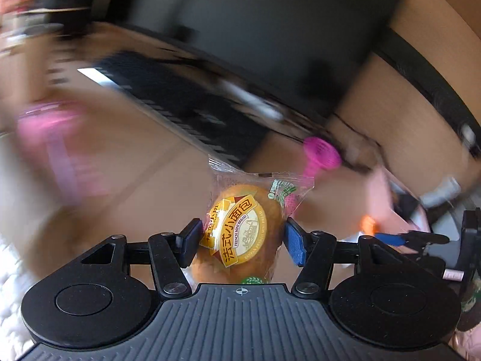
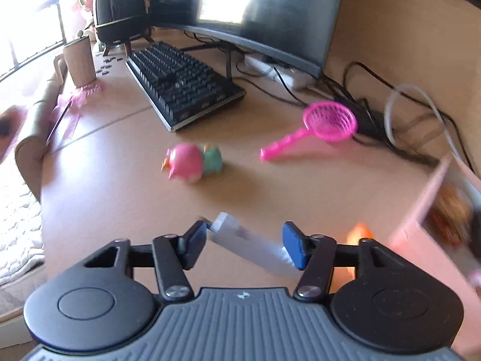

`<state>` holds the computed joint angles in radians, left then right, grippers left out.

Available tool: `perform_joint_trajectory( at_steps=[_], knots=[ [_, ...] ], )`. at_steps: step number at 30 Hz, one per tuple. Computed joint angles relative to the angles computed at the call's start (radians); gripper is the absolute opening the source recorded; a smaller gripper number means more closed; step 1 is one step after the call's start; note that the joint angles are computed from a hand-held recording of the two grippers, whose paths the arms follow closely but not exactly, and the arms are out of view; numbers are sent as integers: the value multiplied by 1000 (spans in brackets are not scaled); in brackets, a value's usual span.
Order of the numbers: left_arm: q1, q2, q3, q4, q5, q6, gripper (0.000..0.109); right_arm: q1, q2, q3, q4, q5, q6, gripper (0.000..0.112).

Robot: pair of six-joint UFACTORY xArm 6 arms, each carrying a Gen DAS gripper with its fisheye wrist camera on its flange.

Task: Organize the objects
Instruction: 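Grasp the white charger with the right tool while the left tool holds the bun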

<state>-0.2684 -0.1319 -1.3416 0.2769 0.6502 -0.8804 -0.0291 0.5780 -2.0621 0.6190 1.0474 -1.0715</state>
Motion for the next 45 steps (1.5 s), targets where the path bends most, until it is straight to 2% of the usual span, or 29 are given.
perform_joint_trajectory(
  at_steps=[4, 5, 6, 8, 10, 12, 15, 18, 20, 21, 23, 25, 28, 29, 30, 32, 39, 42, 45],
  knots=[
    [-12, 203, -218, -228, 2, 306, 63, -39, -151, 231, -1, -85, -34, 53],
    [-13, 249, -272, -274, 15, 355, 63, -44, -182, 279, -10, -110, -31, 60],
    [-13, 294, -326, -313, 31, 398, 63, -47, -205, 315, -25, -129, -16, 73],
    [-15, 365, -409, -369, 48, 463, 63, -56, -241, 371, -34, -160, 26, 87],
    [-17, 430, -487, -412, 69, 504, 63, -58, -257, 400, -64, -176, 101, 91],
    [-18, 482, -548, -449, 89, 526, 63, -51, -254, 400, -118, -175, 213, 91],
    [-14, 515, -580, -503, 93, 568, 63, -41, -213, 351, -119, -131, 353, 92],
    [-5, 531, -600, -513, 124, 568, 63, -10, -157, 308, -143, -170, 457, 92],
    [3, 514, -572, -522, 120, 590, 63, 5, -87, 228, -184, -171, 550, 92],
    [6, 506, -560, -513, 120, 591, 63, 8, -52, 188, -183, -169, 574, 96],
    [13, 496, -544, -505, 133, 587, 63, 25, -17, 161, -203, -227, 598, 97],
    [19, 488, -532, -532, 151, 625, 63, 44, -10, 165, -236, -263, 592, 93],
    [17, 482, -528, -525, 182, 669, 63, 67, -65, 259, -246, -315, 479, 79],
    [17, 483, -531, -525, 191, 682, 63, 74, -94, 306, -249, -347, 444, 73],
    [15, 485, -533, -533, 197, 698, 63, 75, -123, 346, -236, -357, 409, 62],
    [11, 486, -532, -554, 199, 722, 63, 68, -156, 366, -227, -314, 384, 48],
    [-25, 558, -634, -627, 279, 817, 63, 19, -308, 526, -247, -333, 422, 47],
    [-43, 601, -675, -706, 279, 883, 63, -12, -382, 606, -245, -370, 450, 47],
    [-69, 702, -801, -744, 300, 895, 63, -44, -441, 666, -287, -405, 524, 47]
  ],
)
